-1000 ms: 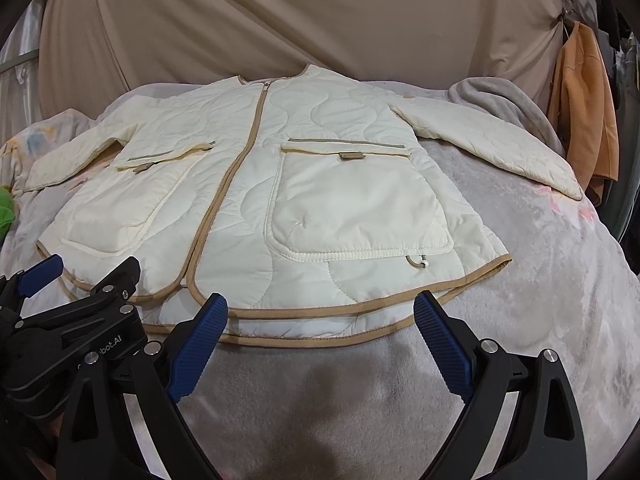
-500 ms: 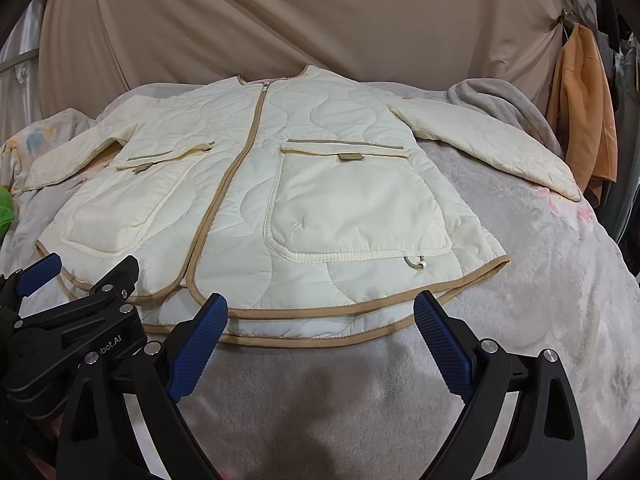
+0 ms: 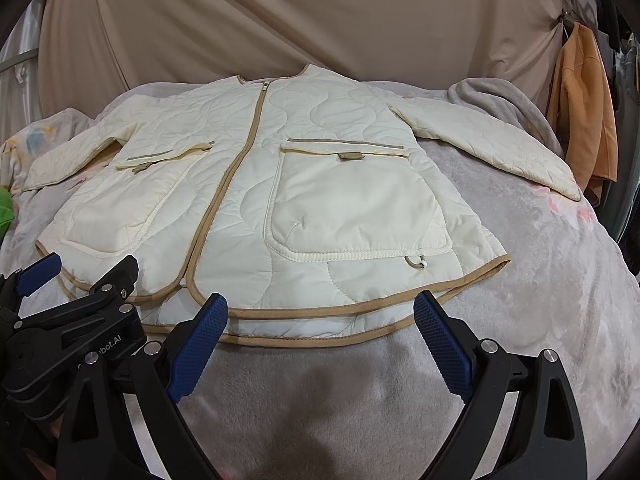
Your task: Fold large clothes
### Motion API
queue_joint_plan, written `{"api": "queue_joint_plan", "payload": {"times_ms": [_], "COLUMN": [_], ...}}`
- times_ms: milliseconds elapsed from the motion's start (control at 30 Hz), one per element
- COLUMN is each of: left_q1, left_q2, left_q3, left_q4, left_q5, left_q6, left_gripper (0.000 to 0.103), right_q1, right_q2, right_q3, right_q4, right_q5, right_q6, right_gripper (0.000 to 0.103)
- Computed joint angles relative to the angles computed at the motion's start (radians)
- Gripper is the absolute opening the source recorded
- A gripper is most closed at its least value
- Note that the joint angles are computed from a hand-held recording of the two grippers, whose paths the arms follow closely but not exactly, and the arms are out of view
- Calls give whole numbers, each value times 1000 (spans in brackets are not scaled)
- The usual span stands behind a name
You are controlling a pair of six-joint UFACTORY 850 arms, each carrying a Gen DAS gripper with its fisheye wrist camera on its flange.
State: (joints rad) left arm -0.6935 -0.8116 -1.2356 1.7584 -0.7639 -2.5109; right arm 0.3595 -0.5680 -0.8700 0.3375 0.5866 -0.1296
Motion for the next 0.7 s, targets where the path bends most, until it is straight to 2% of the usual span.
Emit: {"api": "queue_joint_plan", "payload": {"times_ms": [567,633,700], "left_q1": [-1,1,11], "left_q2": [0,2,21], "left_q3": [-1,1,21], "left_q4": [-4,8,48], "left_q5": [0,5,39], "left_q6": [5,-1,-23], "left_gripper": [89,90,91], "right_q1": [0,-5,-37], "right_q2": [1,3,16], "right_q3": [2,3,4], "right_q4": [1,-25,-133], "right_q5": [1,-6,-38], "right_q6": [-4,13,102], "right_gripper": [92,92,92]}}
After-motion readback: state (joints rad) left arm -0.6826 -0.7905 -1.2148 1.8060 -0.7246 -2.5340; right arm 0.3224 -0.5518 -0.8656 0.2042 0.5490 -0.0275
